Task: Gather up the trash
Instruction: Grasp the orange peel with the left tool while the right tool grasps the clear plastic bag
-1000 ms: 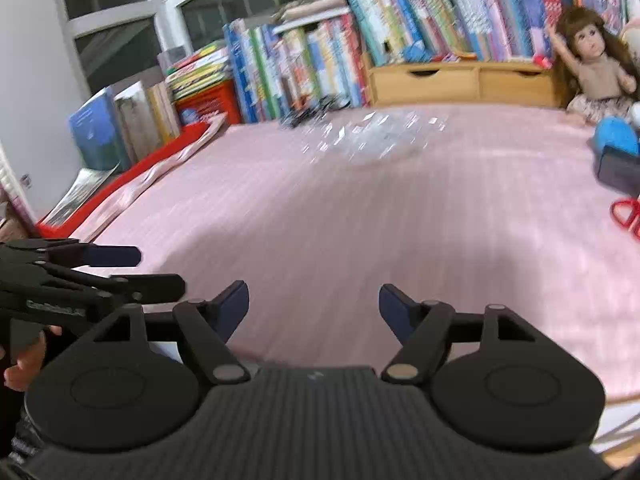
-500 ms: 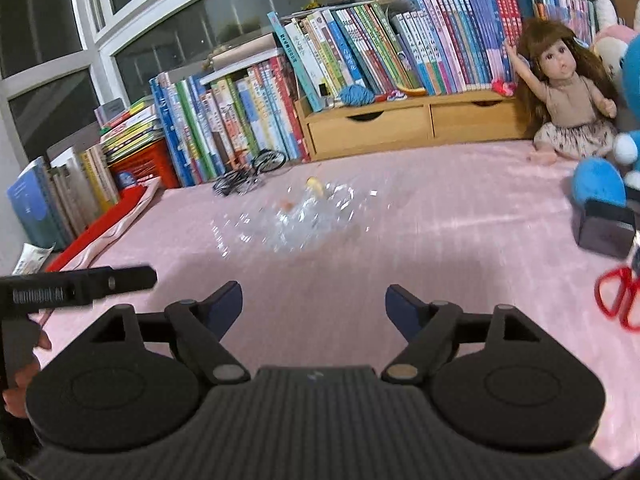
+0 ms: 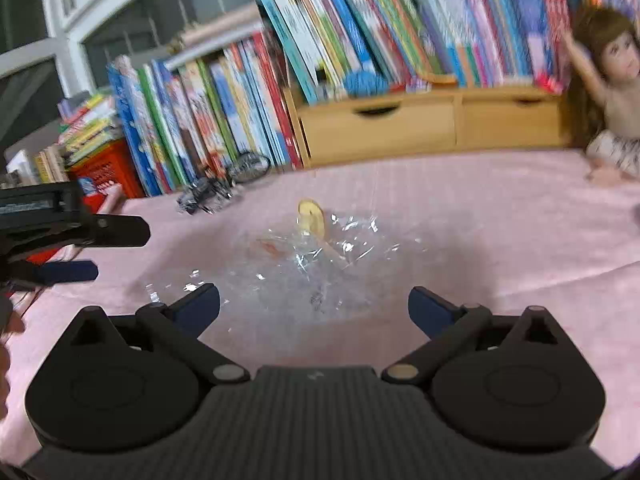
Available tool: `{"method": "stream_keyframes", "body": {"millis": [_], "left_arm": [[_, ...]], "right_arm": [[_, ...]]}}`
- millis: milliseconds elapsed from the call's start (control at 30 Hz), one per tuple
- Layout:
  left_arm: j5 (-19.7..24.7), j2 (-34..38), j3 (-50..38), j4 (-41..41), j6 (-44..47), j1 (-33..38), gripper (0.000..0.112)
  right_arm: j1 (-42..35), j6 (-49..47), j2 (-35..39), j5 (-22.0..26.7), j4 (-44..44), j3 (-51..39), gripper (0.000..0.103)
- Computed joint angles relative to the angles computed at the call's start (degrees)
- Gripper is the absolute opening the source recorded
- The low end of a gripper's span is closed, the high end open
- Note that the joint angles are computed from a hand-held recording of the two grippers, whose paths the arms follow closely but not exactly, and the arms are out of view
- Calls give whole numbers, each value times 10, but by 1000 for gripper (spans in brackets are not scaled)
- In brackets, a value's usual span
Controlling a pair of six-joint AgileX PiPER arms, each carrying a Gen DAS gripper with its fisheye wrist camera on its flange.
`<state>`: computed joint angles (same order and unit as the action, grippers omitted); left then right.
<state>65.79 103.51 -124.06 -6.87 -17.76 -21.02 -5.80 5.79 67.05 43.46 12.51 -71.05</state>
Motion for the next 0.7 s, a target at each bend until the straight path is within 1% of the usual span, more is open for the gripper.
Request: {"method": "stream_keyframes", "body": {"millis": [33,67,100,167,233,333,400,467,600,700], "left_arm": [[4,11,-9,-3,-7,3,91],[3,15,-8,-6,-10,4,91],[-1,21,-7,-10,-11,6,91],[-14,27,4,-20,0,10,91],[-22,26,18,-22,5,8,91],[-34,24,38,-31,20,8,91],[-35,23,45,-30,26,5,91],[-38,24,43,-30,27,3,91],[-61,28,41,-56,19,1,91],[-86,44,30,-65,-10,-8,91]], "right_arm": [[-7,-13,13,16,26,-8,88],[-13,-10,20,35,37,-16,82],[-20,-28,12,32,56,-7,81],[-35,-83,-1,51,82,-4,75],[-42,-89,-23,60,67,-1,75],[-103,-134,-50,83,108,-5,75],[-126,-146,-58,88,106,-12,75],[-125,-127,-60,72,70,-20,75],[-88,-13,-56,17,-64,-28,76],[-110,-6,-54,5,-48,-22,76]]}}
